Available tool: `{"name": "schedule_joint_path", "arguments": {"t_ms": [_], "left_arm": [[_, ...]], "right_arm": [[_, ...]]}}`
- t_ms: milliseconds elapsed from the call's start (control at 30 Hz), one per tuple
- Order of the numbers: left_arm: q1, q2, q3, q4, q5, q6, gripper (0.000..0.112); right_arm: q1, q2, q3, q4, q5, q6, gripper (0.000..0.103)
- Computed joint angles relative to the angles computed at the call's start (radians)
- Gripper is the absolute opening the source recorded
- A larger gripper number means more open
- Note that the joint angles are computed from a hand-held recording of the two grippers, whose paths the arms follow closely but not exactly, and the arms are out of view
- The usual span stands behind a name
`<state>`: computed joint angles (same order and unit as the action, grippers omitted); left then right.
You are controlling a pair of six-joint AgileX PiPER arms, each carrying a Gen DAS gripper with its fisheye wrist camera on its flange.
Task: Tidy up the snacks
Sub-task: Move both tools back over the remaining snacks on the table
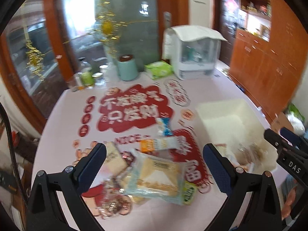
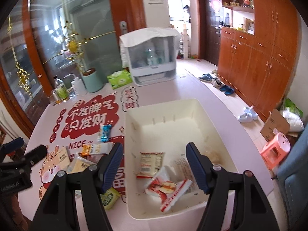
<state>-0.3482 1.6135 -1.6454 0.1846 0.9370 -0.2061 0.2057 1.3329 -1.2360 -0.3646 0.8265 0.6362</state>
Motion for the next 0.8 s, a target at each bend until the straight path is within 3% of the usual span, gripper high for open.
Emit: {"name": "schedule_joint_path", "arguments": {"t_ms": [467,800], "left_arm": [[0.292,-0.017,-0.053,0.047,0.0,-0.03,0.101],[0.394,0.164,-0.09,-0.015,-0.004,0.016,0.101]], "right_arm": [[0.037,0.219,-0.305,0.159,0.031,-0.222,0.068],[0.061,0.545,-0.623,0.309,0.154,-0.321,0.068]]}}
